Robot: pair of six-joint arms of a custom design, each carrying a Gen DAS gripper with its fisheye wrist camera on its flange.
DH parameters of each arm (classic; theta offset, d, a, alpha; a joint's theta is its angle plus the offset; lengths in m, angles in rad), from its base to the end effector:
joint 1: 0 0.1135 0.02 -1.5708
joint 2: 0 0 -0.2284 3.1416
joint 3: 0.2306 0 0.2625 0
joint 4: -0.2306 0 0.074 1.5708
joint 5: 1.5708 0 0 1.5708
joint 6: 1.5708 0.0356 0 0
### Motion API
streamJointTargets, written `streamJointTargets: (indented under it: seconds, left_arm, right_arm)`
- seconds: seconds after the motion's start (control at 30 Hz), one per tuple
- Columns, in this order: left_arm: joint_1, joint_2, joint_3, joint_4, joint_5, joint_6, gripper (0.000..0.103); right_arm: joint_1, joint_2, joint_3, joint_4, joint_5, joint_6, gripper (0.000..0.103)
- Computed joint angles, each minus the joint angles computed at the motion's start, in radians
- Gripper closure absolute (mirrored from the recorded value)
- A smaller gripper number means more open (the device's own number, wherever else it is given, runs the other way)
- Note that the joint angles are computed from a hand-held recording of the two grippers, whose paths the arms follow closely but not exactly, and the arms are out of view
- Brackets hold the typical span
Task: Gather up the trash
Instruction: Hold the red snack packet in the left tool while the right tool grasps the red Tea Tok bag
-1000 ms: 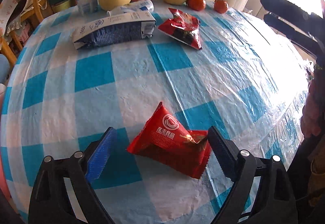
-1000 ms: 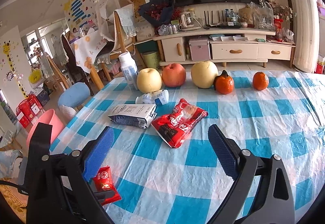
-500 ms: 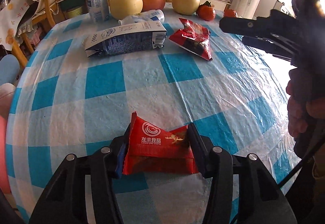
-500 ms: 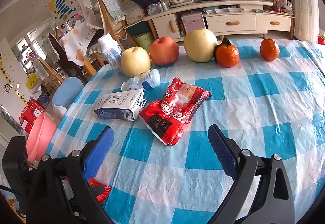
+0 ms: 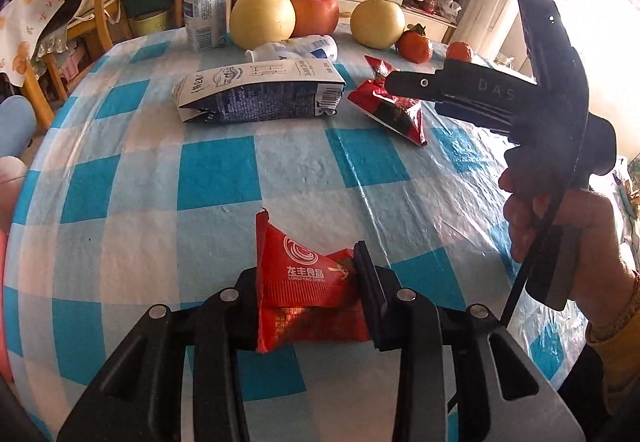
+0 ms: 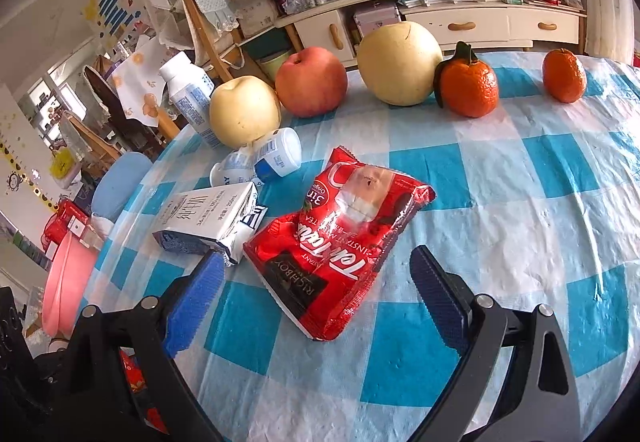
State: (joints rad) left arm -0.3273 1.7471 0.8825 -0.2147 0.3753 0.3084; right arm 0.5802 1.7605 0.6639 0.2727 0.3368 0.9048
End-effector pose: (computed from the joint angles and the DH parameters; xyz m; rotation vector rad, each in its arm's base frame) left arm 0.3008 -0.1159 0.0884 0.9344 2.4420 -0.5021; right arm 0.2626 0.1580 0.0589 0.5353 2.2982 0.3288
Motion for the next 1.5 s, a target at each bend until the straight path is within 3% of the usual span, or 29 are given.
streamJointTargets:
  seconds: [0.27, 0.47, 0.53, 0.57, 0.7, 1.03, 1.4, 1.43, 1.47, 1.5]
  left_arm:
    - [0.018, 0.007, 0.012, 0.020, 0.019, -0.022, 0.066]
    - [0.037, 0.008, 0.025, 0.022, 0.041, -0.035, 0.066]
    - [0.043, 0.008, 0.026, 0.023, 0.049, -0.037, 0.066]
    - [0.044, 0.007, 0.025, 0.027, 0.052, -0.038, 0.066]
    - [0.050, 0.011, 0.030, 0.028, 0.056, -0.043, 0.066]
    - [0.087, 0.010, 0.044, 0.033, 0.071, -0.053, 0.066]
    - [0.125, -0.005, 0.048, 0.059, 0.056, -0.058, 0.066]
    - [0.130, -0.004, 0.052, 0.059, 0.056, -0.063, 0.066]
    - [0.134, -0.001, 0.056, 0.063, 0.052, -0.067, 0.066]
    - [0.138, 0.004, 0.062, 0.069, 0.047, -0.068, 0.066]
  right_arm:
    - [-0.035, 0.065, 0.056, 0.020, -0.041, -0.029, 0.008]
    - [-0.040, 0.097, 0.113, -0.043, -0.025, -0.065, 0.008]
    - [-0.036, 0.106, 0.135, -0.078, -0.013, -0.077, 0.012]
    - [-0.032, 0.109, 0.149, -0.108, 0.002, -0.080, 0.024]
    - [-0.033, 0.112, 0.149, -0.109, -0.007, -0.115, 0.033]
    - [-0.018, 0.098, 0.136, -0.095, -0.003, -0.140, 0.044]
    - [0.057, 0.054, 0.125, -0.142, 0.103, -0.135, 0.051]
    - [0.067, 0.047, 0.125, -0.151, 0.123, -0.134, 0.080]
    - [0.073, 0.043, 0.133, -0.179, 0.142, -0.134, 0.092]
    - [0.072, 0.032, 0.122, -0.160, 0.132, -0.141, 0.092]
